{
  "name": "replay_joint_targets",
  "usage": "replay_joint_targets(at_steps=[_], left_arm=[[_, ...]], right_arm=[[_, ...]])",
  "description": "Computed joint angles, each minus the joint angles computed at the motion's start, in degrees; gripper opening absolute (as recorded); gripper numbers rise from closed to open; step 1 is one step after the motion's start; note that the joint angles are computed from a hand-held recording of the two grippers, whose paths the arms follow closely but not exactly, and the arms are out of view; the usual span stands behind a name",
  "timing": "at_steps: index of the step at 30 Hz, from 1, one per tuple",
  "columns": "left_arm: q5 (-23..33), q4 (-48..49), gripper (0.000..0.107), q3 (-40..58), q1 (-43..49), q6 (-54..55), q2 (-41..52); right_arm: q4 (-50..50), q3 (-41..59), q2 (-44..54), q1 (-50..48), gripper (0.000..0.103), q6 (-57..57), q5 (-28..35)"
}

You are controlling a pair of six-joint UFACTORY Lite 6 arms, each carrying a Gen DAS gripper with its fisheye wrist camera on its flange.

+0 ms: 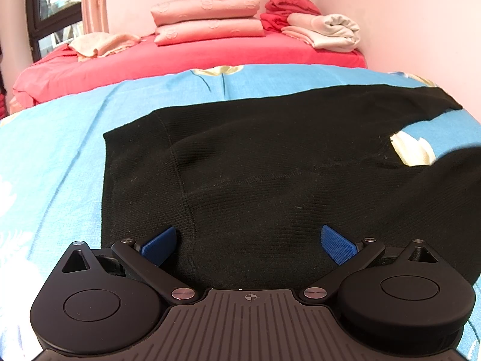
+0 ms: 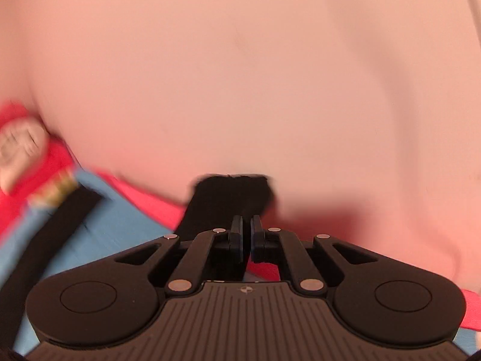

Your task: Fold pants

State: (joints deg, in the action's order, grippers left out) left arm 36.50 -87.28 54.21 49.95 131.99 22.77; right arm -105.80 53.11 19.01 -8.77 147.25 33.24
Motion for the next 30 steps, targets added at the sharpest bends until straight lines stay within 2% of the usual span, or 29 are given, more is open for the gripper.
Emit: replay_joint_targets(at_steps=[2, 3, 4, 5, 6, 7, 12, 15, 17, 20, 23, 26, 28, 30], left_arm=[[0.0, -0.1, 0.103, 0.0, 0.0, 0.0, 0.0], [0.0, -0.1, 0.103, 0.0, 0.0, 0.0, 0.0], [0.0, 0.0, 0.103, 0.0, 0.0, 0.0, 0.1], [0.0, 0.0, 0.103, 0.0, 0.0, 0.0, 0.0], [0.0, 0.0, 0.103, 0.0, 0.0, 0.0, 0.0], [0.1, -0.2, 0.103, 0.0, -0.1, 0.0, 0.0], [0.0, -0.9, 0.103, -0.3, -0.2, 0.6, 0.0], [0.0, -0.9, 0.103, -0.3, -0.2, 0.7, 0.0], [0.0, -0.9, 0.103, -0.3, -0.2, 0.7, 0.0], [0.0, -0.9, 0.103, -0.3, -0.2, 0.7, 0.0], [0.0, -0.9, 0.103, -0.3, -0.2, 0.7, 0.0], [0.1, -0.9, 0.103, -0.3, -0.2, 0.7, 0.1], [0.1, -0.9, 0.103, -0.3, -0.2, 0.7, 0.1], [0.2, -0.8, 0.103, -0.3, -0.1, 0.6, 0.0]], right_arm=[[2.0, 0.4, 2.2, -1.0, 0.011, -1.8, -1.5], [0.7, -0.1, 2.6, -1.3, 0.017, 0.0, -1.4], [1.1, -0.2, 2.5, -1.3, 0.035, -0.6, -1.0], [3.4, 0.6, 3.0, -1.4, 0.045, -3.6, -0.7], [7.1, 1.1, 2.5, -1.0, 0.064, -7.2, 0.0], [8.3, 0.6, 1.2, -0.7, 0.071, -8.5, 0.2], [6.7, -8.7, -12.6, 3.3, 0.077, -9.8, -2.4], [5.9, -15.8, -22.7, 9.5, 0.078, -10.3, -4.8], [6.5, -20.6, -29.4, 14.8, 0.076, -12.2, -8.2], [10.2, -26.0, -34.9, 27.8, 0.068, -17.1, -8.2], [13.4, -27.1, -33.3, 40.7, 0.063, -21.1, -9.6], [19.3, -20.1, -22.3, 53.7, 0.065, -26.8, -3.5], [20.2, -13.9, -13.7, 56.6, 0.072, -29.7, 1.7], [17.6, -8.8, -6.5, 56.6, 0.072, -28.8, 3.6]])
